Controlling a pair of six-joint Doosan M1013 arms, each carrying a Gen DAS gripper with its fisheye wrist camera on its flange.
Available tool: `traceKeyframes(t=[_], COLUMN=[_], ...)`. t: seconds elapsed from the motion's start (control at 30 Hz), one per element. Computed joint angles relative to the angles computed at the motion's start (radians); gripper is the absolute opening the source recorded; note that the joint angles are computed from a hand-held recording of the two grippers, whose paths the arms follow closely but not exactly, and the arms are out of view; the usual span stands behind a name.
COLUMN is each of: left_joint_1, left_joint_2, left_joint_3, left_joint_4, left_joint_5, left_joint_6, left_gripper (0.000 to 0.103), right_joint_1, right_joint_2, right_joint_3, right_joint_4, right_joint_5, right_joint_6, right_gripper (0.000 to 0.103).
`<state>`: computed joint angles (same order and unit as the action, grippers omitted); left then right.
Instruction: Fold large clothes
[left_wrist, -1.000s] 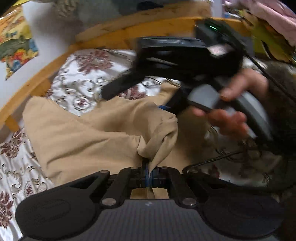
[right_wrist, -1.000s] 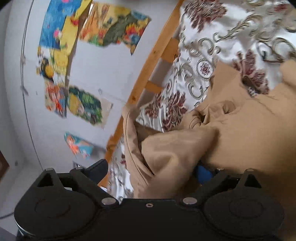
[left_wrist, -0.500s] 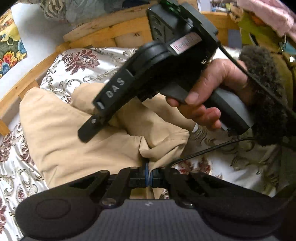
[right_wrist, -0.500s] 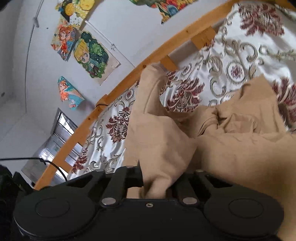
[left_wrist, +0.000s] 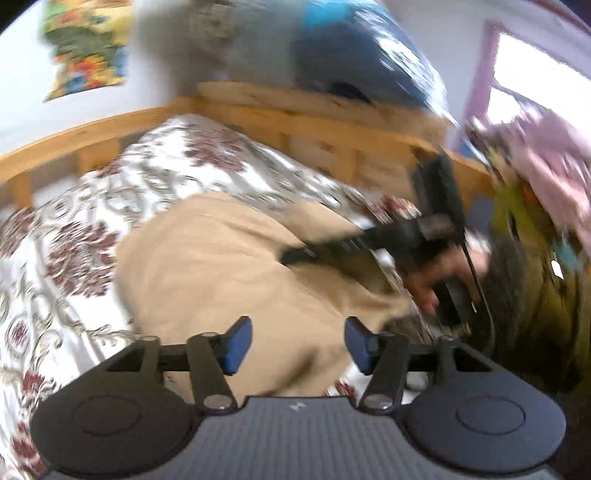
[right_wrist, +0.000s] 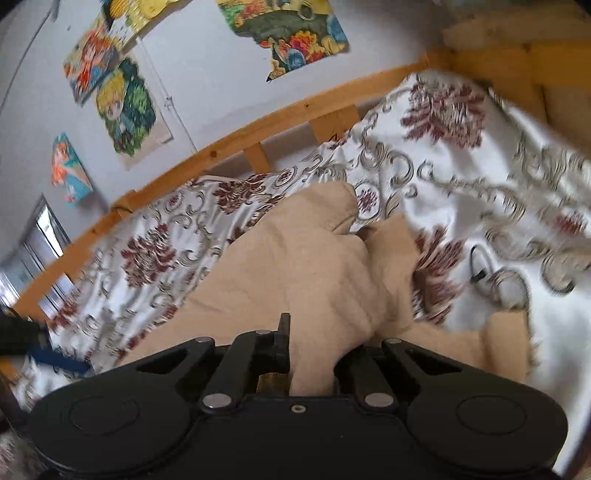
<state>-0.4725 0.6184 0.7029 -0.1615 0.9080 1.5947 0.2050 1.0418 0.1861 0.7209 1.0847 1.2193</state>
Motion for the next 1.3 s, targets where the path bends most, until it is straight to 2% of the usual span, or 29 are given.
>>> traceKeyframes(t=[0.07, 0.13, 0.23, 0.33, 0.4, 0.47, 0.53, 0.6, 0.63, 0.67, 0.7, 0.73, 0.77, 0.8, 0.87, 0.9, 1.0, 1.17, 1.23, 1.3], left_joint_1=[-0.004, -0.005, 0.009, 0.028, 0.025, 0.017, 0.01, 0.01, 0.008, 0.01, 0.01, 0.01, 0.01, 0.009, 0.006, 0.006, 0.005, 0.01, 0.012, 0.014], left_joint_2=[0.012, 0.057, 0.118, 0.12, 0.116, 0.119, 0.117, 0.108, 0.112, 0.116, 0.116, 0.117, 0.115, 0.115, 0.116, 0.116, 0.123, 0.18, 0.205, 0.214], left_joint_3=[-0.02, -0.094, -0.186, -0.159, -0.136, -0.126, -0.109, -0.083, -0.084, -0.088, -0.085, -0.084, -0.08, -0.077, -0.077, -0.078, -0.095, -0.213, -0.26, -0.273], left_joint_4=[0.121, 0.218, 0.229, 0.157, 0.16, 0.177, 0.19, 0.185, 0.182, 0.175, 0.17, 0.168, 0.168, 0.172, 0.182, 0.184, 0.186, 0.155, 0.152, 0.14], left_joint_5=[0.011, 0.082, 0.188, 0.154, 0.136, 0.142, 0.139, 0.121, 0.122, 0.127, 0.128, 0.128, 0.124, 0.119, 0.118, 0.119, 0.138, 0.25, 0.289, 0.3], left_joint_6=[-0.143, -0.276, -0.385, -0.412, -0.407, -0.405, -0.411, -0.418, -0.426, -0.431, -0.435, -0.437, -0.437, -0.439, -0.441, -0.439, -0.444, -0.499, -0.489, -0.492], left_gripper=[0.066, 0.067, 0.069, 0.076, 0.083, 0.084, 0.084, 0.084, 0.084, 0.084, 0.084, 0.084, 0.084, 0.084, 0.084, 0.084, 0.084, 0.089, 0.091, 0.091], right_joint_1=[0.012, 0.023, 0.034, 0.038, 0.037, 0.037, 0.034, 0.026, 0.022, 0.02, 0.019, 0.02, 0.021, 0.023, 0.017, 0.018, 0.04, 0.082, 0.089, 0.081], right_joint_2=[-0.042, -0.073, -0.095, -0.1, -0.104, -0.116, -0.117, -0.123, -0.138, -0.151, -0.168, -0.181, -0.189, -0.196, -0.192, -0.195, -0.21, -0.232, -0.21, -0.175], right_joint_3=[0.08, 0.147, 0.205, 0.237, 0.26, 0.287, 0.273, 0.266, 0.287, 0.304, 0.327, 0.342, 0.351, 0.357, 0.349, 0.359, 0.387, 0.45, 0.428, 0.376], right_joint_4=[-0.049, -0.09, -0.137, -0.168, -0.169, -0.172, -0.192, -0.183, -0.175, -0.176, -0.189, -0.218, -0.25, -0.285, -0.273, -0.272, -0.397, -0.646, -0.72, -0.686], right_joint_5=[-0.052, -0.105, -0.154, -0.185, -0.206, -0.234, -0.216, -0.185, -0.194, -0.203, -0.217, -0.227, -0.234, -0.238, -0.218, -0.229, -0.285, -0.415, -0.392, -0.323], right_joint_6=[-0.092, -0.156, -0.205, -0.221, -0.206, -0.191, -0.115, -0.033, -0.009, 0.004, 0.014, 0.028, 0.046, 0.073, 0.097, 0.095, 0.099, 0.118, 0.155, 0.185], right_gripper=[0.005, 0.006, 0.006, 0.01, 0.013, 0.028, 0.031, 0.04, 0.05, 0.055, 0.054, 0.049, 0.031, 0.021, 0.012, 0.011, 0.009, 0.008, 0.009, 0.011])
